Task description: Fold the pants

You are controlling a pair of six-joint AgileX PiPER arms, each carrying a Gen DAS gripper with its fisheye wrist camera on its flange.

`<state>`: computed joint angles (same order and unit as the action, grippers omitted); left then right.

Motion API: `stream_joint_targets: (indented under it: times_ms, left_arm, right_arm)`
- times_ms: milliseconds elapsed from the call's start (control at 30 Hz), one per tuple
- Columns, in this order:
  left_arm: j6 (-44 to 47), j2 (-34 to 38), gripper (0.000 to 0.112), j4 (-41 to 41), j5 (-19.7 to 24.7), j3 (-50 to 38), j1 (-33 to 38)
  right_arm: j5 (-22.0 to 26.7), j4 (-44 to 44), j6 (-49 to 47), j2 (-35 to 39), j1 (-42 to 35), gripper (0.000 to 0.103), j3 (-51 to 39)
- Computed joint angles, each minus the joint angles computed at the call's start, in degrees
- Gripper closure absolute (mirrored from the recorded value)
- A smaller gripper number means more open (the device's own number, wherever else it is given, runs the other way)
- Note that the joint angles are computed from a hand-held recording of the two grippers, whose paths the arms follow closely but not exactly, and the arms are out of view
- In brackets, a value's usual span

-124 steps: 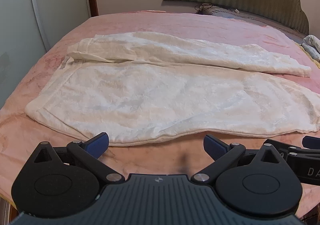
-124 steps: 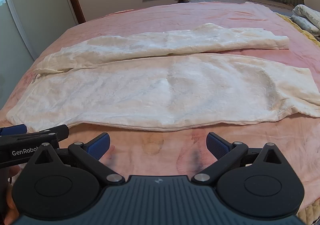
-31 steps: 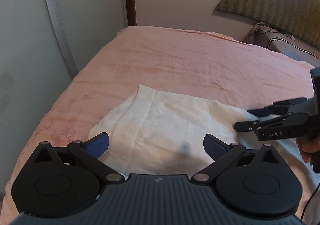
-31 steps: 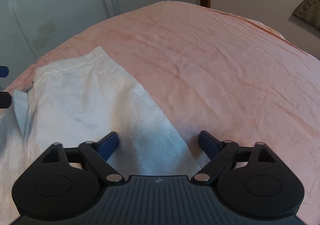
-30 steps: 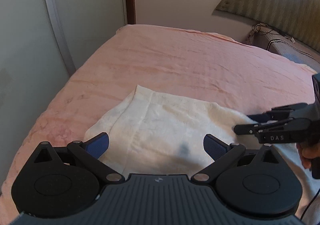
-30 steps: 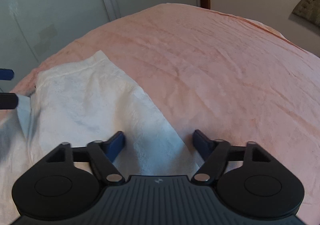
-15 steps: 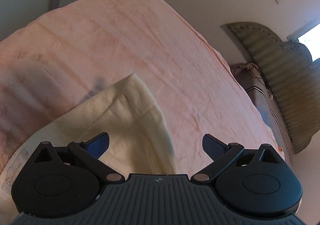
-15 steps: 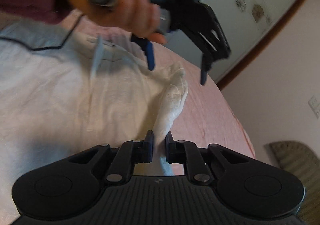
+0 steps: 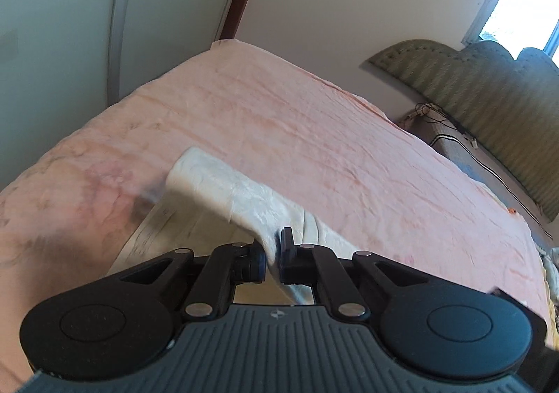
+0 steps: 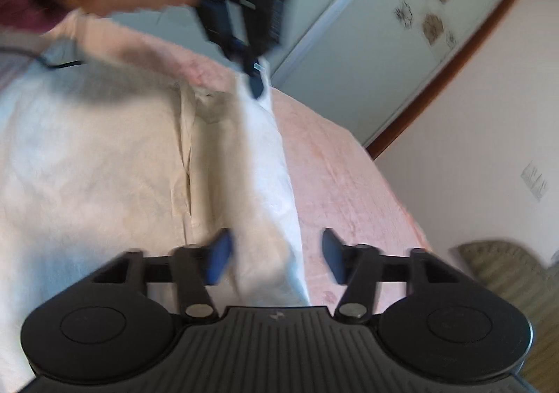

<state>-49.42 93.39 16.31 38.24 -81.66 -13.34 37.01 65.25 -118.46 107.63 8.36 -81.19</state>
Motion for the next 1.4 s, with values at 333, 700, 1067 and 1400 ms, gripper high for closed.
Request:
stream_joint_targets:
  times_ms: [333,700,1067,1400]
  left_arm:
    - [-7.5,-19.1,0.108,4.4,1.9,20.7,-6.5]
    - [-15.6,-24.2,0.107,10.1,3.0,32.8,-9.9]
    - [-26.6,-22.5,0.077,25.3,24.8,25.0,-23.8]
    - [-13.1,-8.7,0.058,25.1,13.6,10.0,-33.9]
  right_arm:
    - [5.3,-5.1,6.4,-17.8,-0.8,0.086,17.9]
    - [8.6,-3.7,13.0,-24.7,0.3,0.086,31.5]
    - [25.9,-1.7,27.6,-25.7,-21.6,0.07,29.8]
    - [26.0,-10.2,35.6,-22.3,-49.8,0.048,25.2]
